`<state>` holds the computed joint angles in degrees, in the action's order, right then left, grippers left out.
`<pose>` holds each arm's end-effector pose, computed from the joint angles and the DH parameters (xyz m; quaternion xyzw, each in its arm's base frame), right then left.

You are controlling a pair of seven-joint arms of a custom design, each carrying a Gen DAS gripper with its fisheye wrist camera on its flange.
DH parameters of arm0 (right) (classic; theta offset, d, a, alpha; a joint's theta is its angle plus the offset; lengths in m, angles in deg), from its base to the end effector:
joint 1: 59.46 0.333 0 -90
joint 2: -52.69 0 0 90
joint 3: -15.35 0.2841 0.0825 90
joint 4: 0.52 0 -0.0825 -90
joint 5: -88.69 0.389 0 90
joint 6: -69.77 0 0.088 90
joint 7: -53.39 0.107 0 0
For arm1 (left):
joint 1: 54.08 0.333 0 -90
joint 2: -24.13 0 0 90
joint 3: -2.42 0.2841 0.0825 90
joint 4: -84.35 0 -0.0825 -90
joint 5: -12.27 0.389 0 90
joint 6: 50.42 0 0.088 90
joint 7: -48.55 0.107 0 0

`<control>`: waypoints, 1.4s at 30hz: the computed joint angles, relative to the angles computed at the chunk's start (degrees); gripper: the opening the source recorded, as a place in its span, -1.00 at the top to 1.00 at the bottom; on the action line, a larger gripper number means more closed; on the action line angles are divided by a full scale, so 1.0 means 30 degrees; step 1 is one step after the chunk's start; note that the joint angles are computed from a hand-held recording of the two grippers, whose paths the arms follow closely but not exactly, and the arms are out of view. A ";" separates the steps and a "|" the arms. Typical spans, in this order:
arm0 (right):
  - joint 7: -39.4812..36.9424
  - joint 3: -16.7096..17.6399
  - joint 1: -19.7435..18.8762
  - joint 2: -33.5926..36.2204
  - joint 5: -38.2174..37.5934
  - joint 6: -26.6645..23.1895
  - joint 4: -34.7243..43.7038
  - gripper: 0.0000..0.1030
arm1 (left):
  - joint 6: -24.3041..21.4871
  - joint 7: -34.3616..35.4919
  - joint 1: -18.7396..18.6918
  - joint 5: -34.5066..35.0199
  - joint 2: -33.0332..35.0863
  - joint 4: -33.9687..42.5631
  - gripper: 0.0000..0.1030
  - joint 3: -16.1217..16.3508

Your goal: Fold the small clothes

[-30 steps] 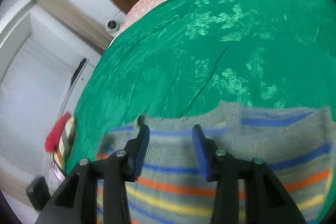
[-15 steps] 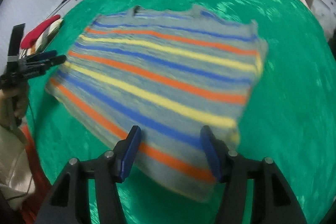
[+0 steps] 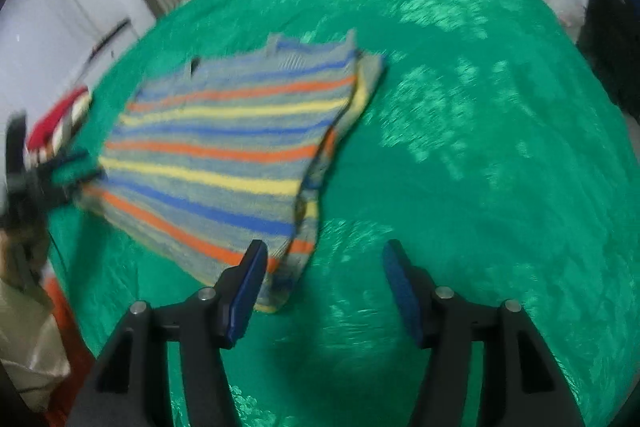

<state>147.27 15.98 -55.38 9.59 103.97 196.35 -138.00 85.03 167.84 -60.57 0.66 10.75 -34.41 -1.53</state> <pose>0.3898 0.0419 0.6068 -0.6456 0.7021 -0.0881 0.2872 0.5316 -0.1031 0.5562 -0.4537 0.8492 -0.2148 0.1639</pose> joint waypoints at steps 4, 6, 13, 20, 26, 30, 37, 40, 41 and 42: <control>-0.0975 -0.2015 0.0698 0.1208 0.2650 0.1263 0.0399 -0.42 | 0.0639 0.2854 -0.2132 -0.1848 -0.0633 -0.1510 -0.57 -0.0846; -0.1932 -0.2908 0.1207 0.2646 0.4400 0.1353 0.1259 -0.43 | 0.1651 0.3858 -0.3118 -0.2015 -0.0735 -0.2084 -0.56 -0.1359; -0.4282 -0.4168 0.1604 0.9580 0.9377 -0.0488 0.6230 -0.31 | 0.4066 0.4514 -0.4680 -0.2130 0.0220 -0.2061 0.76 -0.1819; -0.3969 -0.2364 0.0639 1.0985 1.0443 -0.0127 0.8579 0.84 | 0.1305 0.5186 -0.4251 -0.8822 -0.1229 -0.1366 0.84 0.0739; -0.3615 -0.0573 0.1795 1.3444 1.0961 -0.0301 1.3823 0.84 | -0.0404 0.3727 -0.1583 -1.1513 -0.2648 -0.1362 0.84 0.2819; -0.2702 0.0896 0.2891 1.6933 0.9547 -0.0377 1.8288 0.84 | -0.0667 0.2093 0.0460 -1.0960 -0.2644 -0.1684 0.84 0.3526; -0.0487 0.2895 0.4522 2.2672 0.7673 0.0425 2.3922 0.50 | -0.0764 -0.1169 0.3209 -0.6489 -0.2131 -0.2190 0.15 0.3196; -0.0612 0.2917 0.4544 2.1178 0.7740 0.1448 2.1577 0.41 | -0.1000 -0.0872 0.3158 -0.7621 -0.2653 -0.2387 -0.42 0.3845; -0.0944 0.2734 0.4648 1.9857 0.7201 0.1970 2.0025 0.41 | -0.0949 -0.0482 0.3007 -0.8202 -0.2930 -0.2536 -0.54 0.4051; -0.1360 0.2618 0.4629 1.8840 0.6965 0.2217 1.8841 0.41 | -0.0946 -0.0066 0.2893 -0.8575 -0.3063 -0.2683 -0.61 0.4218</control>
<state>143.19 23.84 -41.49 66.11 124.86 203.00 -81.48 82.20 167.65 -51.89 -25.06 1.56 -42.46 11.12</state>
